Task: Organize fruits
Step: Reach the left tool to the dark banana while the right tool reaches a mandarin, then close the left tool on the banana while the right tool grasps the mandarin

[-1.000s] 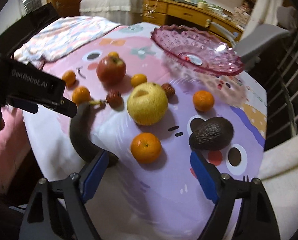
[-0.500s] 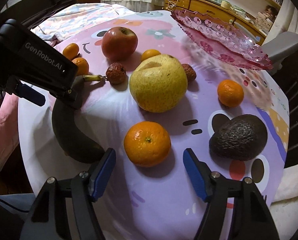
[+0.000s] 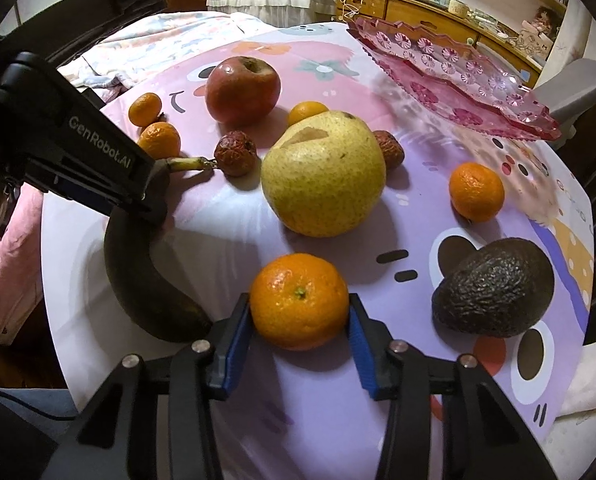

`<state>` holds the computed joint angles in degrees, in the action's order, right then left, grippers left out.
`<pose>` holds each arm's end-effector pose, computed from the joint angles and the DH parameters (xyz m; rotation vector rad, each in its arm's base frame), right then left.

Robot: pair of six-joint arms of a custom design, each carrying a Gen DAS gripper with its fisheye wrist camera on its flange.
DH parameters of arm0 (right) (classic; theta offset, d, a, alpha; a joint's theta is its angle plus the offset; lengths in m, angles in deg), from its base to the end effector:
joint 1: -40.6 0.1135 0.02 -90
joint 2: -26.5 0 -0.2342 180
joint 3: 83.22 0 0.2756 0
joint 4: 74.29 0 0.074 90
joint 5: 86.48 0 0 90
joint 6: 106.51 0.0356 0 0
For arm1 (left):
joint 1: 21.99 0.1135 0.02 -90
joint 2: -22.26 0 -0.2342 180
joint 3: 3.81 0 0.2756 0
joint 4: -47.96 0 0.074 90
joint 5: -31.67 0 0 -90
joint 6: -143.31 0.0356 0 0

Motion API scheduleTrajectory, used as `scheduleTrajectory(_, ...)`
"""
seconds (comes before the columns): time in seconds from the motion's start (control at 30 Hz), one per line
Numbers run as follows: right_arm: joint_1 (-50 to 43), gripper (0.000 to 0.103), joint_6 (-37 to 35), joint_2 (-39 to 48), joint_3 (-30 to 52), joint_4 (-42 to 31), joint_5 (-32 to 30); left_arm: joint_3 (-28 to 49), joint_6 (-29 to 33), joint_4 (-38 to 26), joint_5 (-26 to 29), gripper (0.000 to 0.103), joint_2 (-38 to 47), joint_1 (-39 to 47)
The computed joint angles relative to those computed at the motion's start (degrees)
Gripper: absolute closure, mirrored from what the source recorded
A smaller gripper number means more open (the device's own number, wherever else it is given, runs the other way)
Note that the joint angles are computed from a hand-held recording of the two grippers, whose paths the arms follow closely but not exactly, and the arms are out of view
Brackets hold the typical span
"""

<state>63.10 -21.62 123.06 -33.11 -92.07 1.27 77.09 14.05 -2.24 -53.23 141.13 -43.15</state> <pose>0.2621 0.1101 0.0477 -0.6558 2.6183 0.1457 0.3288 -0.1307 0.0396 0.4887 -3.0825 0.1452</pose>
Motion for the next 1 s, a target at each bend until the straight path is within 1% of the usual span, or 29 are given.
scheduleTrajectory(0.07,-0.18,0.058,0.34,-0.09,0.09,-0.20,-0.45,2.14,0.12,-1.34,-0.47,0.072,1.19,-0.99)
scheduleTrajectory(0.17,-0.61,0.058,1.28,-0.21,0.26,-0.63,-0.93,3.39,0.19,-1.61,-0.02,0.072,1.80,-1.15)
scheduleTrajectory(0.2,-0.65,0.058,1.54,-0.32,0.20,-0.63,-0.62,2.06,1.51,-1.14,0.18,0.073,0.81,-0.21)
scheduleTrajectory(0.3,-0.69,0.058,2.37,-1.00,-0.01,-0.96,-0.15,1.92,3.79,-0.40,-0.16,0.073,0.13,-0.21)
scheduleTrajectory(0.33,-0.54,0.058,2.70,-1.50,-0.16,-1.14,0.13,0.64,3.92,0.31,-0.73,0.073,-1.57,-1.62)
scheduleTrajectory(0.43,0.12,0.058,3.39,-2.84,-0.71,-1.32,1.37,-4.05,8.12,4.66,-1.81,0.073,-5.77,-2.93)
scheduleTrajectory(0.53,1.33,0.058,5.09,-4.23,-1.03,-2.03,3.10,-8.13,11.35,7.20,-0.14,0.073,-9.92,-2.30)
scheduleTrajectory(0.6,2.45,0.058,6.92,-5.51,-1.23,-2.82,4.58,-10.16,13.82,7.51,0.97,0.073,-12.88,-1.11)
scheduleTrajectory(0.73,5.35,0.058,12.18,-8.25,-1.09,-4.79,9.10,-12.21,21.95,8.65,3.76,0.073,-18.45,2.50)
scheduleTrajectory(0.8,6.79,0.058,15.49,-9.22,-0.30,-6.47,11.35,-10.74,25.82,8.52,5.26,0.073,-19.70,4.20)
scheduleTrajectory(0.83,7.61,0.058,17.28,-9.57,0.26,-7.42,12.65,-10.44,27.81,7.82,6.02,0.073,-20.80,5.07)
scheduleTrajectory(0.93,10.48,0.058,22.63,-10.17,2.47,-10.57,17.33,-6.35,33.54,5.36,8.29,0.074,-21.51,6.83)
scheduleTrajectory(1.0,12.28,0.058,26.52,-9.73,4.99,-12.99,20.89,-4.62,38.78,3.36,10.58,0.074,-22.99,9.35)
